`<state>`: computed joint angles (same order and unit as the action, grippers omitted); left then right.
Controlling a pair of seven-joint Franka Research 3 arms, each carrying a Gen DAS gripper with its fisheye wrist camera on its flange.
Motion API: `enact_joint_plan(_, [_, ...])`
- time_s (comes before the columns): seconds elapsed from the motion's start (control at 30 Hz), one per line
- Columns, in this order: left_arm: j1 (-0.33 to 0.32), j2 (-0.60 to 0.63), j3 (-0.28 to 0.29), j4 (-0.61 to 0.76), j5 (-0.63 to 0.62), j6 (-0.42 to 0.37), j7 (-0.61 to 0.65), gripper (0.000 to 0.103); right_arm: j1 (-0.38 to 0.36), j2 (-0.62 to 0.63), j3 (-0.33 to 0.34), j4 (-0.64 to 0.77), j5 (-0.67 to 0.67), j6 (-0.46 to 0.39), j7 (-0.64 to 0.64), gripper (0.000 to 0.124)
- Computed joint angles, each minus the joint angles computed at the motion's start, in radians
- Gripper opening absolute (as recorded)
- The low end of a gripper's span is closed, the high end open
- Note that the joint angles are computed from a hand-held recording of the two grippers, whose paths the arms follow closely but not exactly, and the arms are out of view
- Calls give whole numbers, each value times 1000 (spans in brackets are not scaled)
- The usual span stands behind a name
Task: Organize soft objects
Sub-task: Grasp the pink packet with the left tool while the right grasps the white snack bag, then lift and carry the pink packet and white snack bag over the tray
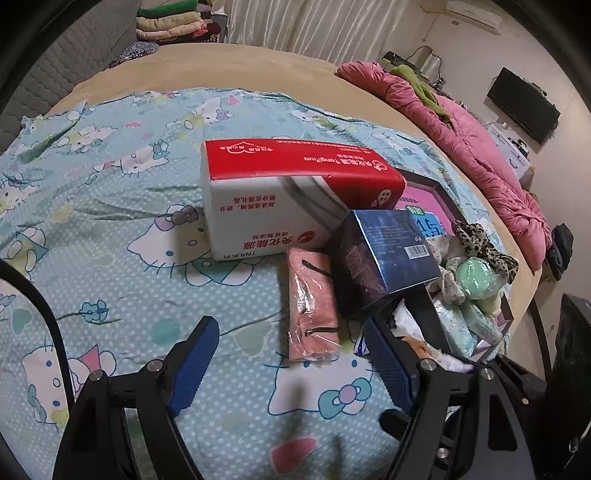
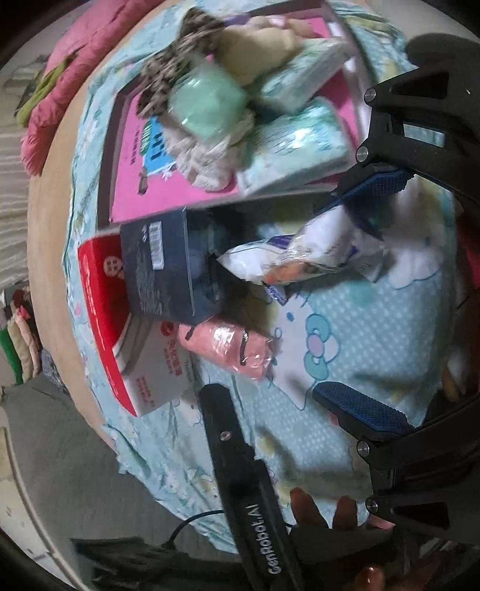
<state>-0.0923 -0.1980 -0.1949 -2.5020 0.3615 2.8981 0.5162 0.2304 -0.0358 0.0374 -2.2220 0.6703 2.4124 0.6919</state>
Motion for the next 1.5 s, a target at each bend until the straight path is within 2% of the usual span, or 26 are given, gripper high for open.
enact_joint_plan(0.1, [-5, 12, 6, 2, -12, 10, 12, 80, 10, 29, 10, 15, 1, 30, -43, 88])
enact_joint_plan(0.23, [-13, 36, 13, 12, -32, 17, 35, 80, 16, 83, 20, 47, -64, 68, -27, 76])
enact_joint_plan(0.33, [-16, 67, 18, 36, -44, 12, 57, 80, 22, 88, 29, 42, -99, 84, -57, 73])
enact_joint_plan(0.4, [-19, 89, 22, 53, -60, 14, 74, 80, 31, 89, 37, 21, -132, 137, -76, 69])
enact_joint_plan(0.47, [-23, 118, 25, 79, -76, 7, 95, 80, 38, 88, 41, 2, -162, 185, -105, 52])
enact_joint_plan(0.5, [-20, 129, 22, 91, -66, -2, 88, 80, 37, 91, 41, 2, -160, 192, -122, 49])
enact_joint_plan(0.57, [-18, 150, 23, 108, -58, -14, 84, 80, 28, 99, 37, 16, -140, 180, -158, 32])
enact_joint_plan(0.6, [-17, 159, 24, 114, -56, -16, 78, 80, 24, 102, 35, 21, -133, 177, -170, 30])
enact_joint_plan(0.67, [-20, 178, 28, 122, -91, -11, 102, 79, 11, 100, 33, 28, -94, 158, -222, 28])
enact_joint_plan(0.8, [-18, 210, 34, 136, -141, 9, 135, 67, 1, 87, 27, 23, -60, 141, -271, 28])
enact_joint_plan(0.87, [-16, 224, 37, 154, -110, -18, 107, 57, -11, 90, 20, 42, -6, 90, -270, 28])
enact_joint_plan(0.93, [-16, 234, 40, 166, -77, -25, 92, 39, -25, 85, 14, 52, 63, 62, -303, 28])
enact_joint_plan(0.97, [-15, 234, 43, 161, -63, -8, 80, 34, -29, 81, 12, 55, 88, 48, -317, 28])
enact_joint_plan(1.0, [-11, 234, 38, 151, -105, 19, 111, 23, -33, 78, 9, 58, 101, 34, -320, 28])
enact_joint_plan(1.03, [-9, 236, 36, 146, -131, 35, 129, 21, -36, 77, 7, 67, 125, 14, -323, 28])
enact_joint_plan(1.17, [-19, 225, 43, 148, -24, 21, 58, 18, -40, 62, 4, 65, 179, -17, -358, 29])
enact_joint_plan(1.5, [-30, 95, -3, 98, 108, -79, -39, 18, -49, 24, -17, 70, 292, -73, -420, 29])
